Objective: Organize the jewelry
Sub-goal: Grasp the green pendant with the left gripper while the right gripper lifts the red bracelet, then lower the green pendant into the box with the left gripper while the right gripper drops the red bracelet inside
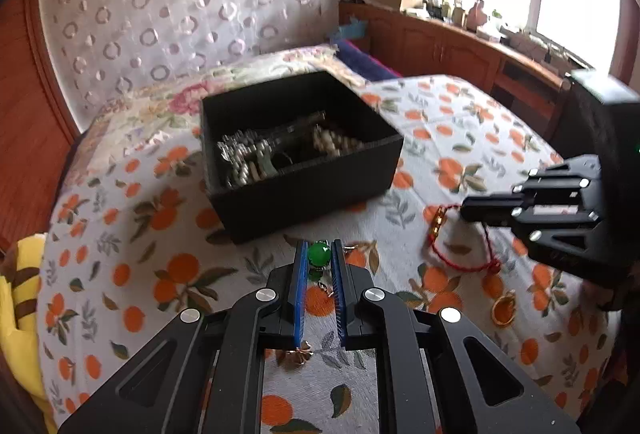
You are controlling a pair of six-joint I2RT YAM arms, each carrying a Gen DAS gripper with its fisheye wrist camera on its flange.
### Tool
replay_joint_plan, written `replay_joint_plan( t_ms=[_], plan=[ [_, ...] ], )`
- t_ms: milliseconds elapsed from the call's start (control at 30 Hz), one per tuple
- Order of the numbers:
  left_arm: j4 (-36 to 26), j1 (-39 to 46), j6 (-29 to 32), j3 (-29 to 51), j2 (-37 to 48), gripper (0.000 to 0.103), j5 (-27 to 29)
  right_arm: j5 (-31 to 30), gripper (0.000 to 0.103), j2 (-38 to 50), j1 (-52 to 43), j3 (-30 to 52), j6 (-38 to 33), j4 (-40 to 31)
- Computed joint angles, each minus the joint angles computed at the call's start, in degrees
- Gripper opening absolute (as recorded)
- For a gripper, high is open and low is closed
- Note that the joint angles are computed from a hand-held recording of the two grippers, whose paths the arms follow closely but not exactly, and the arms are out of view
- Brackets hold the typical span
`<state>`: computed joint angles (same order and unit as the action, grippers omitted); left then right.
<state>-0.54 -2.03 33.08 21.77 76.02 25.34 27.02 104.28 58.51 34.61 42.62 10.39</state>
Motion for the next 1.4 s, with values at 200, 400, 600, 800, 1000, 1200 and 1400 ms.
replay_joint_plan(
  t_ms=[200,400,600,800,1000,1200,1400],
  plan=[
    [-4.1,2.3,-0.1,1.8,-4.9,0.010,3.0,0.1,0.003,-0.9,1.3,-0.5,0.0,0.2],
    [-7.1,3.7,-0.8,4.6,-8.0,0.010,6.4,2.9,0.003,-5.8,2.2,-0.1,-0.8,-3.7],
    [-7.2,3.3,-2.6,7.7,-7.8,0.010,7.3,5.8,0.003,-11.1,2.2,1.6,-3.3,-7.5],
    [-6.7,3.4,-4.6,11.0,-6.3,0.011,8.8,7.7,0.003,-14.1,1.6,4.9,-7.6,-10.9],
    [-5.9,3.1,-5.9,13.9,-4.2,0.011,9.0,7.6,0.003,-14.2,-0.7,8.3,-13.7,-8.6],
    [-5.7,3.1,-7.3,17.1,-1.7,0.010,9.1,3.8,0.003,-9.5,-4.6,11.0,-18.3,-1.9],
    [-5.3,2.9,-7.7,19.2,0.8,0.011,8.1,-1.7,0.003,-2.1,-8.7,12.0,-17.5,5.9]
  ],
)
